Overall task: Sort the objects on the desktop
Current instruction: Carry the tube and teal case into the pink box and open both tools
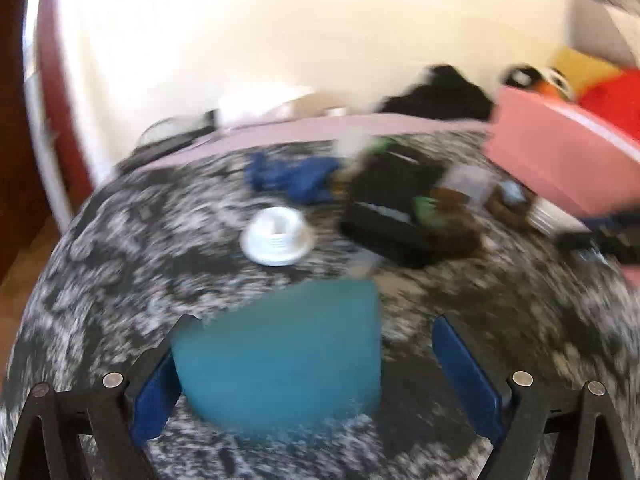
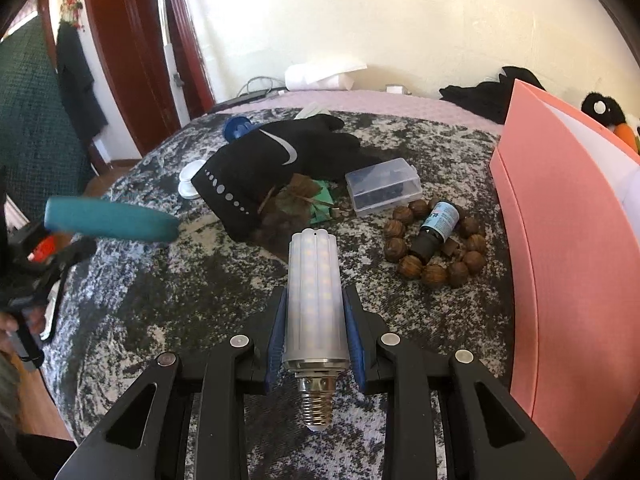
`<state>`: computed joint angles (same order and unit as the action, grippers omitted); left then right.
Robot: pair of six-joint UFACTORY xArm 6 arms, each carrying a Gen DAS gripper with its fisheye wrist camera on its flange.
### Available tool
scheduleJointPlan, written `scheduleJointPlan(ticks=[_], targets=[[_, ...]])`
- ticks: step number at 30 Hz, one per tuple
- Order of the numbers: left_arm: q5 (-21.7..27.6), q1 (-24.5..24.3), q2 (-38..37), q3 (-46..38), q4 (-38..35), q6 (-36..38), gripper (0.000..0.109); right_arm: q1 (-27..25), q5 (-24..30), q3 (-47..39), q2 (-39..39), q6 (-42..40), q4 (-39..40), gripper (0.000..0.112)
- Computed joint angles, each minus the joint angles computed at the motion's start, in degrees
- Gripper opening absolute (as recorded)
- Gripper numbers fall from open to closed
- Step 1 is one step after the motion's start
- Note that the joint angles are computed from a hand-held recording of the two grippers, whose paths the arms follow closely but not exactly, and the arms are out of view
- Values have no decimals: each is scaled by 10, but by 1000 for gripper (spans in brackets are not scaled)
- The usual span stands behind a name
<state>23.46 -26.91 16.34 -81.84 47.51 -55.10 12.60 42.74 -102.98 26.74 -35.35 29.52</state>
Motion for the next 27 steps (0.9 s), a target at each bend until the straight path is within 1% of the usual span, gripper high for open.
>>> scheduleJointPlan(ticks=[1, 2, 4, 5, 8, 9, 11, 12, 13, 14, 15, 16, 18, 19, 23, 27], targets=[[14, -8, 9, -8, -10, 27, 96, 1, -1, 3, -2, -2, 0, 30], [38, -18, 20, -21, -21, 53, 96, 1, -2, 6, -4, -3, 1, 30], [90, -34, 48, -52, -49, 94, 96, 1, -5, 13, -10, -4, 5, 30], [128, -42, 66, -76, -55, 107, 96, 1, -6, 16, -13, -4, 6, 30], [196, -54, 102, -120, -40, 97, 98, -1, -9, 24, -20, -5, 9, 30], [191, -49, 105, -124, -61, 89, 98, -2, -9, 27, -22, -6, 11, 30], [175, -34, 107, -124, -134, 97, 98, -2, -11, 31, -25, -8, 13, 30], [159, -24, 106, -117, -169, 95, 99, -2, -12, 32, -26, -9, 14, 30], [141, -16, 103, -108, -194, 86, 94, -2, -13, 32, -27, -10, 15, 30], [135, -12, 101, -104, -200, 75, 90, -2, -14, 32, -26, -10, 16, 30], [142, -11, 102, -111, -202, 70, 77, -2, -15, 31, -26, -10, 17, 30], [151, -11, 104, -119, -204, 68, 70, -2, -15, 31, -26, -11, 18, 30], [175, -13, 107, -136, -214, 59, 67, -3, -15, 31, -27, -17, 26, 30], [199, -19, 114, -152, -203, 49, 67, -3, -17, 32, -28, -20, 30, 30], [257, -49, 131, -195, -144, 10, 67, -4, -22, 37, -34, -30, 47, 30], [281, -76, 130, -231, -98, -15, 67, -4, -28, 49, -45, -41, 59, 30]])
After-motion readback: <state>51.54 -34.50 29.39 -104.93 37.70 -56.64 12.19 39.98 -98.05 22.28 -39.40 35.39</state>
